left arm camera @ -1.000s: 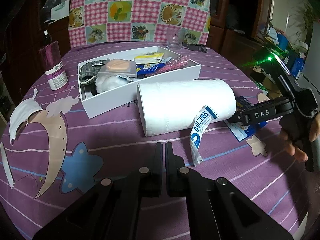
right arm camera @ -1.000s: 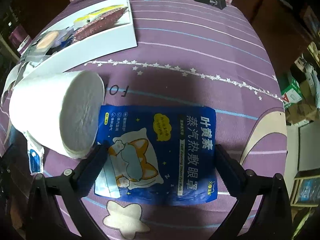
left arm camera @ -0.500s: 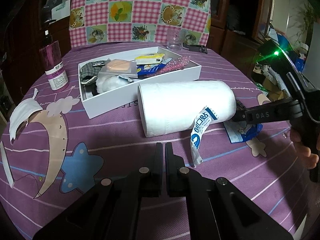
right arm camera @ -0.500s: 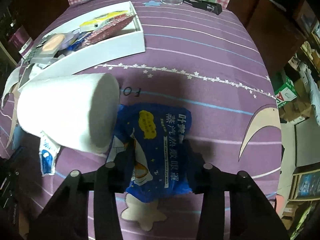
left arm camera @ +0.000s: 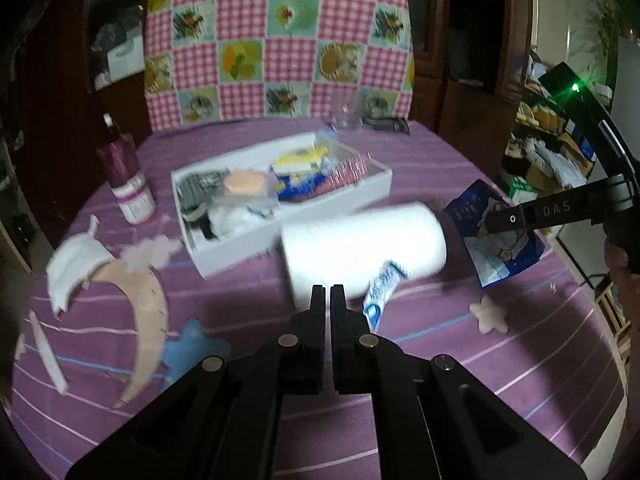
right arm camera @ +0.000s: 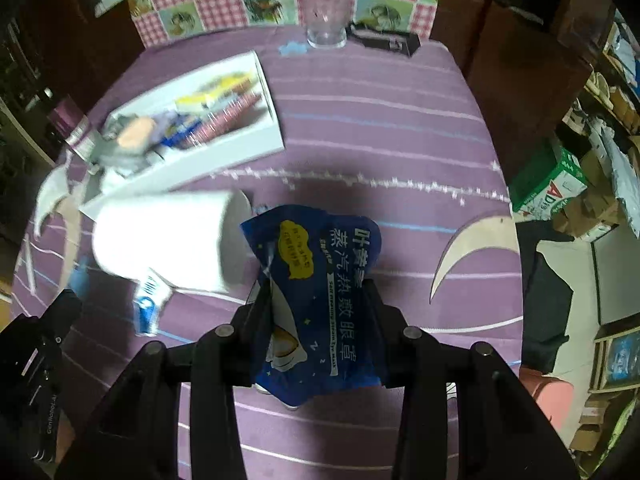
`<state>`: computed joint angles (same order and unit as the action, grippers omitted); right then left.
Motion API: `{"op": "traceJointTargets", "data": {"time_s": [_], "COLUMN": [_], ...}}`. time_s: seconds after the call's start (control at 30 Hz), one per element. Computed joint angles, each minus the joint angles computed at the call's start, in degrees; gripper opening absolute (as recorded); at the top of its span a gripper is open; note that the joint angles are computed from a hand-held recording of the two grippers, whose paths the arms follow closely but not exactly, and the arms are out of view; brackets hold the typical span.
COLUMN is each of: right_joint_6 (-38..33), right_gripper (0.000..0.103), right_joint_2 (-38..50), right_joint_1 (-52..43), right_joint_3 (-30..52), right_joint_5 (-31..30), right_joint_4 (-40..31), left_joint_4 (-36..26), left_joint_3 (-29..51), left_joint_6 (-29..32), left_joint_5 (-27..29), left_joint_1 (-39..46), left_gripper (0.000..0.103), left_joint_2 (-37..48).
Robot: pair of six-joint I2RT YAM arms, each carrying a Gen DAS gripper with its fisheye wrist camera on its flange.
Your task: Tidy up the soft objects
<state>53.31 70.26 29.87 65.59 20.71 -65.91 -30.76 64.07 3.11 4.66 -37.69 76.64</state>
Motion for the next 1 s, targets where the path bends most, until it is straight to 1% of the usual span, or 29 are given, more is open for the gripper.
{"op": "traceJointTargets", "data": {"time_s": [0.1,0.17,0.3,0.4,0.57,0.7,0.77,0.87,0.9,1.0], "right_joint_6": [-1.72,-3.84,-7.59,-11.3,-13.97,-15.47,-16.81,-16.84,-16.75,-15.96], "right_gripper": [0.043,0.043,0.044,0.044,0.045,0.047,0.049,0.052,0.052,0.055], "right_joint_2": [1.26,3.29,7.21,11.35,16.2,20.47,23.99,29.64,30.11,29.86], "right_joint_1": [0.11,-1.13,-3.06,-5.44,-9.91,-12.64,-13.75,-14.79,-15.13,-16.03], "right_joint_3": [4.76,8.81,15.21,19.27,20.4,20.82,22.67,26.04,25.98,22.25], "right_joint_5": [0.01,-1.25,-2.78,-4.59,-9.88,-12.67,-14.5,-15.4,-15.73,-17.54], "right_joint_4": [-0.15,0.7,4.07,8.25,16.36,22.17,23.55,23.74,24.24,29.68], "left_joint_4": [-2.08,-3.34,-5.16,-5.47,-5.79,-5.39,-5.66,-4.73,-4.18,-3.62], "left_joint_3": [3.47,6.51,14.82,20.3,28.46,34.54,37.67,40.01,40.09,40.96], "left_joint_6": [0.13,0.33,-1.01,-2.21,-3.82,-4.22,-4.47,-4.29,-4.19,-4.32], "left_joint_5": [-1.57,-1.85,-1.97,-2.9,-3.41,-8.16,-9.55,-11.53,-12.19,-11.83], "left_joint_1": [0.33,1.16,4.32,6.11,8.41,7.5,6.86,5.89,5.52,5.45], "left_gripper": [0.001,0.001,0.001,0.001,0.001,0.001,0.001,0.001,0.001,0.001], "left_joint_2": [-0.41,0.49,5.41,10.06,18.77,27.18,31.28,35.65,36.61,39.16]}}
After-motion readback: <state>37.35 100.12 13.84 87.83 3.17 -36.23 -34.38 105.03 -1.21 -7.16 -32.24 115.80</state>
